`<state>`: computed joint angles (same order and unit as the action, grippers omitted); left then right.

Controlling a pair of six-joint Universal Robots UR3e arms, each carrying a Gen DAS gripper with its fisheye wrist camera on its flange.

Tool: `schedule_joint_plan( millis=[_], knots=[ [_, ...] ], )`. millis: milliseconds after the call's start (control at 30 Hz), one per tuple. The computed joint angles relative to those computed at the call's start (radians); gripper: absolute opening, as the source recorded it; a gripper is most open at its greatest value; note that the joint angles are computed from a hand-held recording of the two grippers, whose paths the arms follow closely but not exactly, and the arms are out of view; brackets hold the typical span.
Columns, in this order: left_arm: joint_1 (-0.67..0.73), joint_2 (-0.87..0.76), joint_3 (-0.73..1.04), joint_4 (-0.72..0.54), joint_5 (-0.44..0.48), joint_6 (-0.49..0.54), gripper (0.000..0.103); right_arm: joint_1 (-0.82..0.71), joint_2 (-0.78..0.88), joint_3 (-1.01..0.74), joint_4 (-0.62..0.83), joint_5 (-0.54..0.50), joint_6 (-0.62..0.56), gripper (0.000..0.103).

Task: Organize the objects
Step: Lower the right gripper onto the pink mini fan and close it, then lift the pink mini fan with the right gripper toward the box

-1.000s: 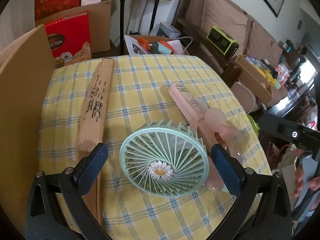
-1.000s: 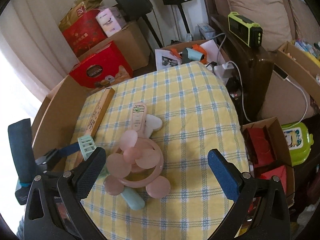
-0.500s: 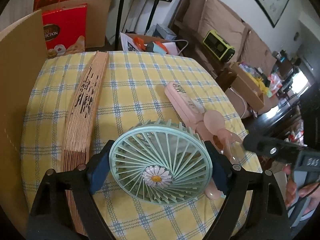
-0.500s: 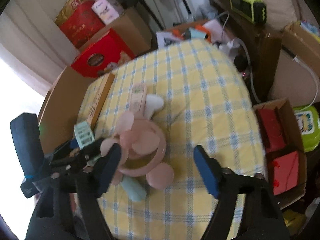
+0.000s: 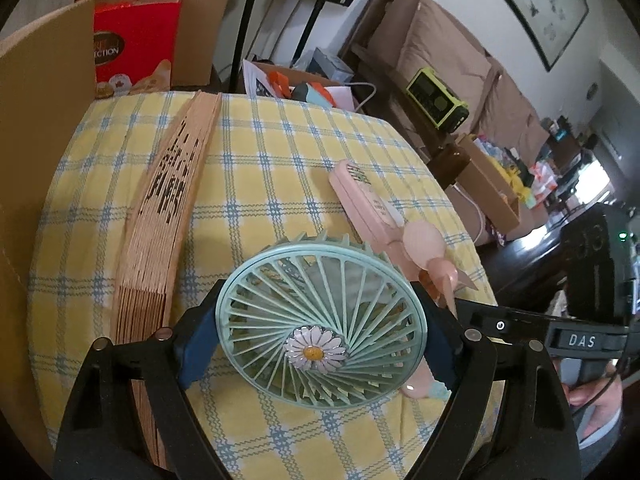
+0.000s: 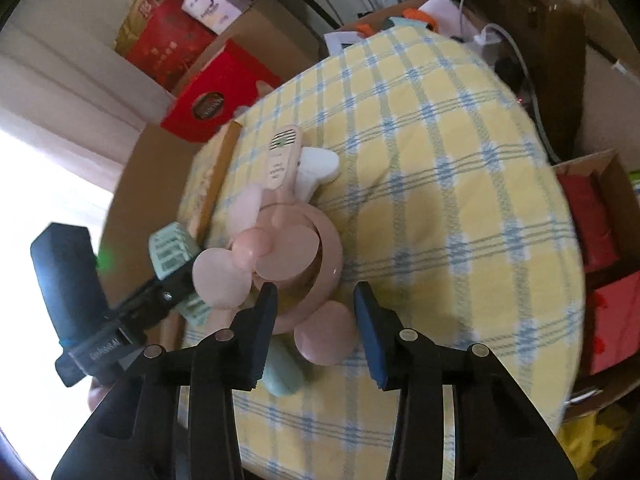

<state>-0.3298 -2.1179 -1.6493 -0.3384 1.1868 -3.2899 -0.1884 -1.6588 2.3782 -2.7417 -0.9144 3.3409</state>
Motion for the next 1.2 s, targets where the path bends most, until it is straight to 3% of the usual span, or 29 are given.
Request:
schedule_joint_plan(
  millis=[100,167,267,533,633,733,833,933,1100,1200],
  knots=[
    [0.0,0.002,-0.004,0.002,-0.001,-0.004,0.084,-0.025,0.005,0.022,-0.027,0.041,0.007,0.041],
    [0.004,0.004,-0.01,0.006,-0.006,-0.01,0.084,-0.038,-0.005,0.038,-0.035,0.043,0.012,0.028],
    [0.017,0.003,-0.014,0.0,-0.029,-0.022,0.084,-0.073,-0.025,0.078,-0.051,0.096,0.002,0.023],
    [0.027,0.031,0.0,-0.087,-0.028,-0.001,0.085,-0.129,-0.108,0.105,0.056,0.183,-0.058,0.016],
    [0.056,0.113,-0.087,-0.053,-0.035,-0.028,0.092,-0.115,-0.121,0.088,0.099,0.168,-0.077,0.016],
    [0.078,0.214,-0.176,-0.054,-0.042,0.003,0.093,-0.122,-0.13,0.102,0.114,0.191,-0.088,0.016],
    [0.096,0.312,-0.246,-0.119,-0.069,0.048,0.082,-0.128,-0.141,0.125,0.111,0.204,-0.089,0.016],
    [0.093,0.344,-0.259,-0.184,-0.081,0.075,0.064,-0.12,-0.155,0.13,0.119,0.196,-0.083,0.016],
    [0.112,0.325,-0.28,-0.241,-0.19,0.07,0.056,-0.113,-0.212,0.127,0.182,0.181,-0.097,0.016],
    [0.11,0.289,-0.271,-0.225,-0.205,0.034,0.056,-0.084,-0.22,0.106,0.194,0.155,-0.084,0.016]
  ],
)
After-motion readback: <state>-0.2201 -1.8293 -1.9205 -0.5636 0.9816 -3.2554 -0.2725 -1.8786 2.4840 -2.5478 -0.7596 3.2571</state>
